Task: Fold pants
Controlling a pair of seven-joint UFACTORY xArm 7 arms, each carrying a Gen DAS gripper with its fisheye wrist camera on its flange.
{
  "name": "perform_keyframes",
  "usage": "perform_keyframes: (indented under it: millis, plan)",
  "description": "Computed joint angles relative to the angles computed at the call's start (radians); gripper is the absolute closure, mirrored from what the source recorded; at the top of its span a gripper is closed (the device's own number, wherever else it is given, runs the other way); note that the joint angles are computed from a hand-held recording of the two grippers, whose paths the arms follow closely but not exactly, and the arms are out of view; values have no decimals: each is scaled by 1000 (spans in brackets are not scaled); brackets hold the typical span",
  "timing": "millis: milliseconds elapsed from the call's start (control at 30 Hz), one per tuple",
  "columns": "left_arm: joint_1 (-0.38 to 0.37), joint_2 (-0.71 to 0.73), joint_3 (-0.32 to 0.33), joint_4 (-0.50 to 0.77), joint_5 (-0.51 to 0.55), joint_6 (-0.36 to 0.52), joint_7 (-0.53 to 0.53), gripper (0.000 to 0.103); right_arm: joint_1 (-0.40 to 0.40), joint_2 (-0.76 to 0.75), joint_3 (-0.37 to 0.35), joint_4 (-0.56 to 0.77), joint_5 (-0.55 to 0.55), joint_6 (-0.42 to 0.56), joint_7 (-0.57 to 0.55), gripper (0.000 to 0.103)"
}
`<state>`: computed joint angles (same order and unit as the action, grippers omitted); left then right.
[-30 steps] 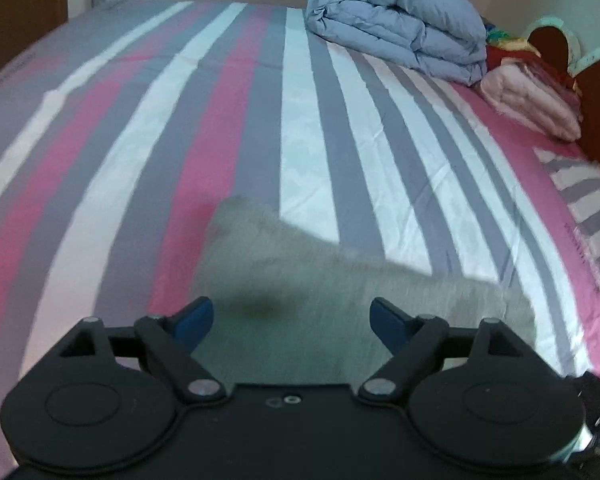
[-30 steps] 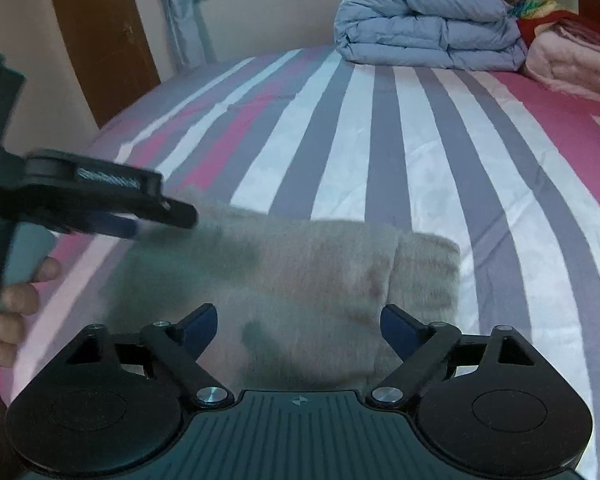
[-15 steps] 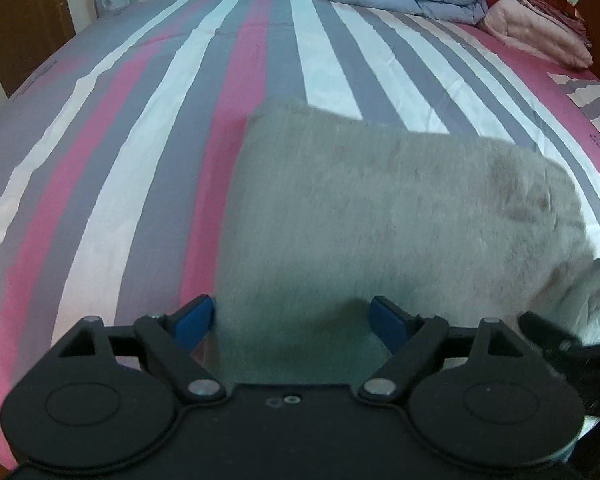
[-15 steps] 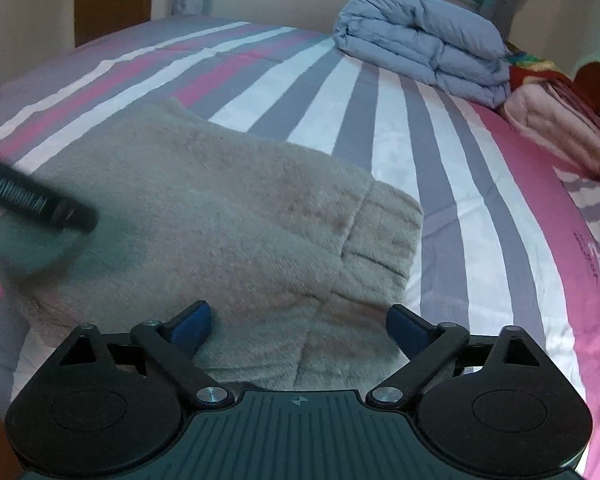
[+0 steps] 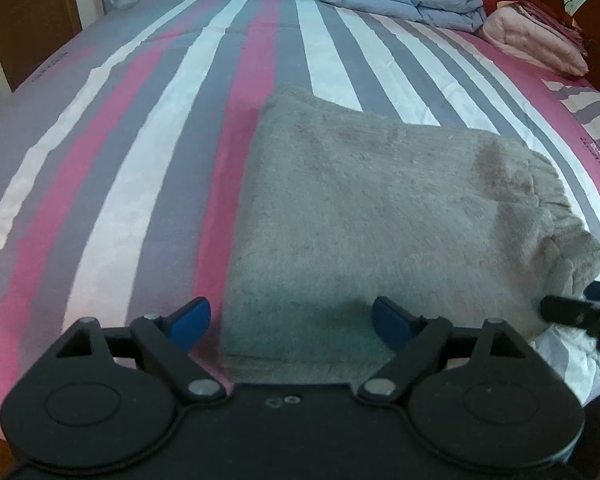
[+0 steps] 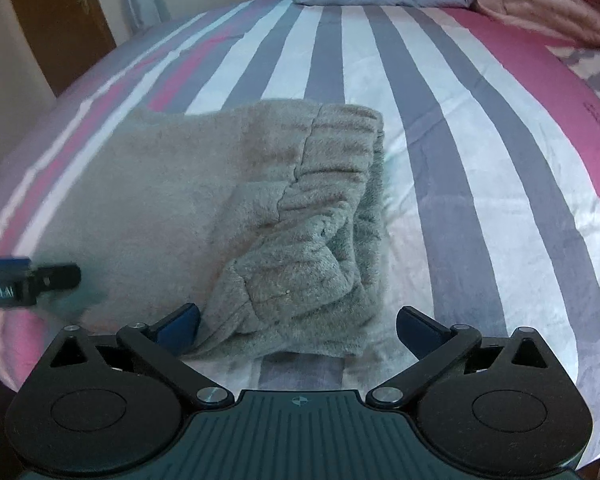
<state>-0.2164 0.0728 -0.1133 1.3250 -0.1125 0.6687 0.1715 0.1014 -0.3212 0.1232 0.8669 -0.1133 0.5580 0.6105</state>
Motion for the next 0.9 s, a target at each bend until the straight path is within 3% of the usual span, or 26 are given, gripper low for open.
perform_keyframes:
  millis: [233,367,500,533,567,700,800,900]
  plan:
    - [2,79,10,110,47,-1,-36,23,8,-25,-74,-2,119,-54,-63,0]
    - [17,180,-1,225,5,46,-10,23,65,54,-182,30,396,-70,-208,0]
    - [74,305,-39,372,-163,191,56,23,95,112,-238,20,717,-152,-356,2]
    - [88,328,-49,396,-209,217,64,23,109,119,-250,20,806,-171,-426,6]
    - [93,341,-51,407,-235,224,64,24,132,126,-271,25,887,-176,-496,30]
    - [93,353,-57,408,-278,217,84,25,103,142,-266,34,1063,-140,-619,40]
    - [100,338,-56,383,-316,193,73,37,75,150,-255,42,1147,-111,-669,40]
    - [101,303,-50,349,-327,163,63,67,50,150,-244,45,1269,-88,-726,50]
